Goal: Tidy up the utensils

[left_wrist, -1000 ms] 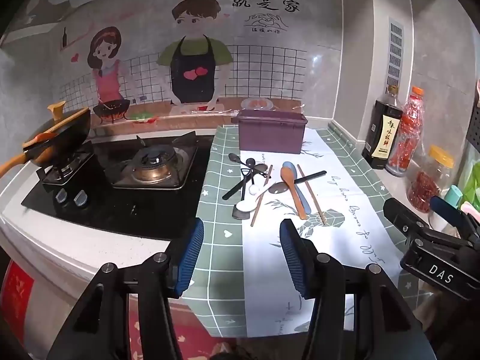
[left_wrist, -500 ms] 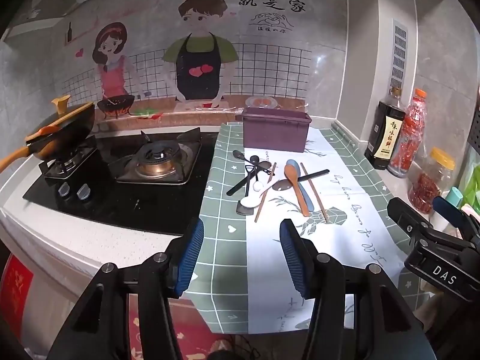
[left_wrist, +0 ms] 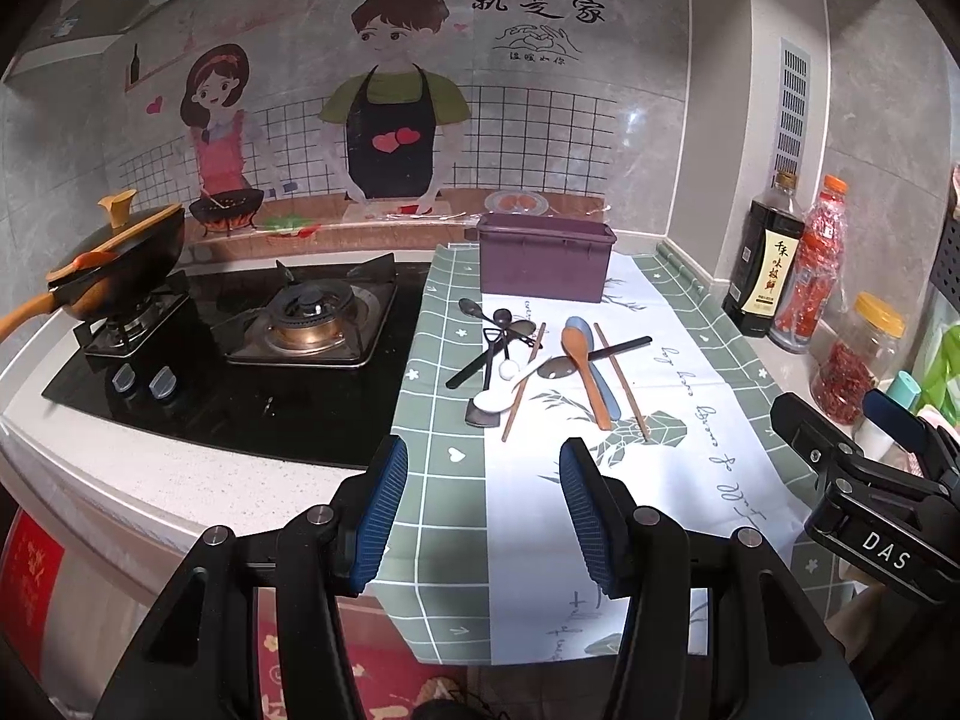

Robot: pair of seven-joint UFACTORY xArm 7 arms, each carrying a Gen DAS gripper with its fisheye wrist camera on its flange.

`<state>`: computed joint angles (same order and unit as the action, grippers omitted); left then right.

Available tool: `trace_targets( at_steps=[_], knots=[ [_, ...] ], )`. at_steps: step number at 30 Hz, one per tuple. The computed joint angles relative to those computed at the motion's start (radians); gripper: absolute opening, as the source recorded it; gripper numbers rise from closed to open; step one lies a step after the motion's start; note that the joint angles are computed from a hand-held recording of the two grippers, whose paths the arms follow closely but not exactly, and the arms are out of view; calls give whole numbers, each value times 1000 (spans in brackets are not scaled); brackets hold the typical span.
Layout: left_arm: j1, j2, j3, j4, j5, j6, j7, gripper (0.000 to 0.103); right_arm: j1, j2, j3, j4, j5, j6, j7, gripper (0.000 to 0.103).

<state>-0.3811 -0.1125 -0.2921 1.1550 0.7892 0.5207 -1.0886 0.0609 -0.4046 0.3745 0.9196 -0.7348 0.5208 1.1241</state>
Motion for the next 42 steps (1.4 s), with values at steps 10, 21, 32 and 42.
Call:
trace_targets(
  at_steps=[10,21,32,42],
  knots=[
    [-2,2,-4,8,19,8,-19,54,1,-1,0,-2,-2,-1,-1,103],
    [-2,-2,-3,6,33,7,-37,54,2,-20,-8,-20,9,4,-8,103],
    [-5,2,-5,11,28,10,-31,54,-11,-32,-2,-31,29,3,-21,103],
    [-9,4,-4,15,30,17,-35,54,-16,-34,4,-34,33,2,-22,103]
  ],
)
